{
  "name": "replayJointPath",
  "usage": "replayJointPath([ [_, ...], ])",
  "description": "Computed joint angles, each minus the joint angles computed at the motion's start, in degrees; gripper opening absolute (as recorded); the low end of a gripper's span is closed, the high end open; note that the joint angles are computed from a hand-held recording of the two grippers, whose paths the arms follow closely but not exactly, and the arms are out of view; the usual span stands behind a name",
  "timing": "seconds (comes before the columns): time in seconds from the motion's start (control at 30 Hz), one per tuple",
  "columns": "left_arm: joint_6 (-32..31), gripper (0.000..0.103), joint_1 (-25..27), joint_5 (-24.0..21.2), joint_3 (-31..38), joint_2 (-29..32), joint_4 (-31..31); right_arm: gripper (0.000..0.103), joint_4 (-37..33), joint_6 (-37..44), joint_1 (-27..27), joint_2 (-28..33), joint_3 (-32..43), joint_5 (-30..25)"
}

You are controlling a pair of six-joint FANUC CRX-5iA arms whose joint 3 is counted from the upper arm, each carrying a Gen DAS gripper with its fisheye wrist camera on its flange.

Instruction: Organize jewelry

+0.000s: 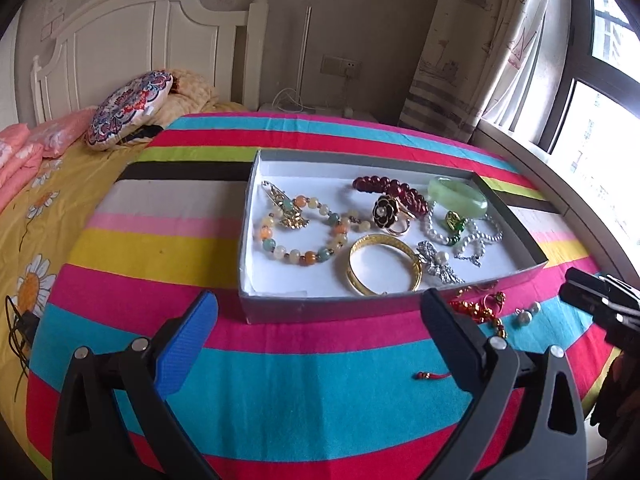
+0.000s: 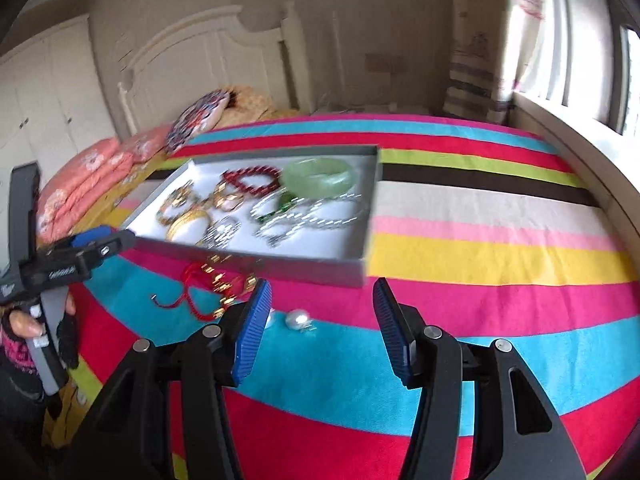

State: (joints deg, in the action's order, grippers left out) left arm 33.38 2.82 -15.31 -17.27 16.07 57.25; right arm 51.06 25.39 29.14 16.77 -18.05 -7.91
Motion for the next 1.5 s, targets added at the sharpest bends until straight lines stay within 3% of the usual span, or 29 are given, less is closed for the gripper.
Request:
replayJointPath([
  [0.07, 0.55, 0.101, 0.08, -0.09, 0.06, 0.02, -0.58, 0.052, -5.38, 6.97, 2.34, 0.59, 1.85, -2.34],
  [0.13, -1.78, 0.101, -0.27, 0.05, -0.43, 0.07, 2.17, 0.051, -3.79, 6.41, 3.37, 1.85, 3.03, -3.40],
  [0.2, -2.12, 0.101, -0.06, -0.76, -0.47, 0.25, 3.12, 0.050, -10.89, 13.40, 5.11, 3.37, 6.63, -6.40],
  [0.37, -5.69, 0.101, -0.16, -1.88, -1.11, 0.51, 8.77, 0.032, -20.71, 22.46, 7.20, 7.15, 14.42, -13.53],
  [0.53, -9.64, 0.101, -0.82, -1.62, -2.08, 0.10, 13.17, 0.025, -23.45, 24.59, 7.65, 8.97, 17.88, -17.14],
  [0.77, -8.98, 0.101, -0.96, -0.97, -2.06, -0.05, 12.16, 0.024, -25.26, 25.70, 7.85, 11.17, 21.65, -21.29],
  [1.0, -12.21, 0.101, -1.70, -0.06, -2.99, -0.49, 15.41, 0.024, -24.29, 25.50, 8.51, 13.01, 24.43, -25.11],
  [1.13, -12.59, 0.101, -1.89, 0.19, -3.19, -0.58, 15.83, 0.014, -23.09, 25.11, 8.88, 13.13, 24.19, -25.19],
  [1.23, -12.29, 0.101, -1.77, 0.05, -3.09, -0.53, 15.45, 0.012, -21.51, 23.48, 8.87, 12.49, 22.62, -23.74],
  [1.5, -4.51, 0.101, 0.42, -3.71, -0.47, 0.26, 5.24, 0.011, -13.43, 12.26, 6.66, 5.79, 12.50, -12.55],
])
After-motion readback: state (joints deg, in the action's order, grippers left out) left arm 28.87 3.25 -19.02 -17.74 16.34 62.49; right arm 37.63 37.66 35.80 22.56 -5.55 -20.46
